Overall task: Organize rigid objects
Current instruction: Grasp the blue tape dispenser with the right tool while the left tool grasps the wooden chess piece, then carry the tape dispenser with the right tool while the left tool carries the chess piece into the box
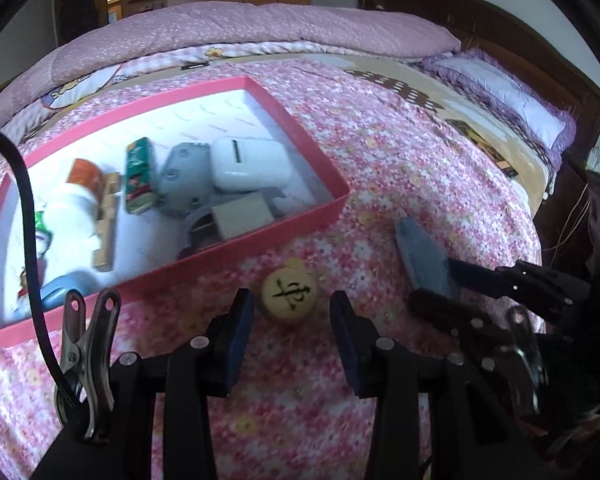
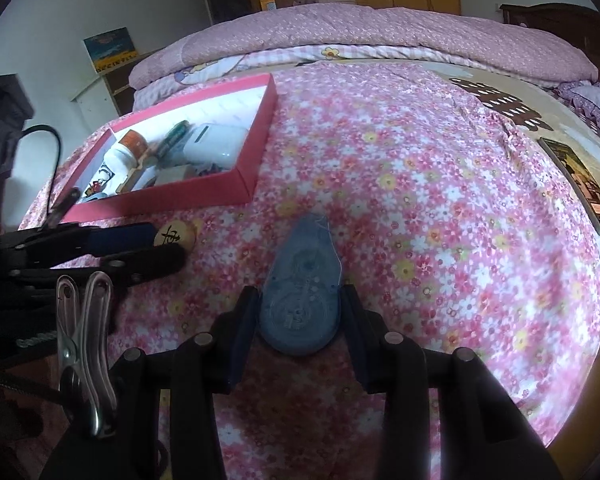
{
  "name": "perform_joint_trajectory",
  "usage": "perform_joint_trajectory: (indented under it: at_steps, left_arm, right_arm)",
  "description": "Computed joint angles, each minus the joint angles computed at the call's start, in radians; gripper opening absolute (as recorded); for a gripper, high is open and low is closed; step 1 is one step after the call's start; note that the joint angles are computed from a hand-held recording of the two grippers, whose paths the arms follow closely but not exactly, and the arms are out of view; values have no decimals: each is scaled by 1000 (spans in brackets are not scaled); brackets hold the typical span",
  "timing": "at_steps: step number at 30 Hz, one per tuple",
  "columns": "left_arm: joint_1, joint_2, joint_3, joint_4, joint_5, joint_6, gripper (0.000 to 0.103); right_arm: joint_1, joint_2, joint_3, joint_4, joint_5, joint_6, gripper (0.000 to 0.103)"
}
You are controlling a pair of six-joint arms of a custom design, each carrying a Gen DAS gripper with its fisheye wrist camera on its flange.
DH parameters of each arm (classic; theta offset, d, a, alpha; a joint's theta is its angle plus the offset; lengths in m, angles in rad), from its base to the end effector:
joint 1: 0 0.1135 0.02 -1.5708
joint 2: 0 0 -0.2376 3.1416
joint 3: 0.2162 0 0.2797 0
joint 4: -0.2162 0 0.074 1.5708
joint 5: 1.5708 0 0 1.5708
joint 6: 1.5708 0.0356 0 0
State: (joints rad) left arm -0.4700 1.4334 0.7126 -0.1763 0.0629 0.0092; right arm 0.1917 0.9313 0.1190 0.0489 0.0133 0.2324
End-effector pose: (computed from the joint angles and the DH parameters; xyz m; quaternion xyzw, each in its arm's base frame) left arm 0.2670 -0.1381 0.1280 0.2340 0.9139 -0.1043 0.3148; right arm 0.1855 0.0355 0.0713 0.0213 0.9193 0.0767 0.3853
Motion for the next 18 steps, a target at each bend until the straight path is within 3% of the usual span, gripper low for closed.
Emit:
perform_joint_trajectory:
  at_steps: [6, 10, 13, 18]
  left_arm:
    - [-62, 35, -13, 73, -99, 32, 42]
    - [-55, 44, -10, 88, -88, 15, 41]
    - [-47, 42, -9, 84, -74, 12, 33]
    - [-34, 24, -12, 65, -47, 7, 33]
  right_arm:
    - [-25, -13, -22, 27, -36, -9, 42]
    - [-26, -17, -28, 34, -40, -3, 42]
    - [-30, -24, -32, 33, -45, 0, 42]
    - [-25, -19, -29, 34, -35, 3, 42]
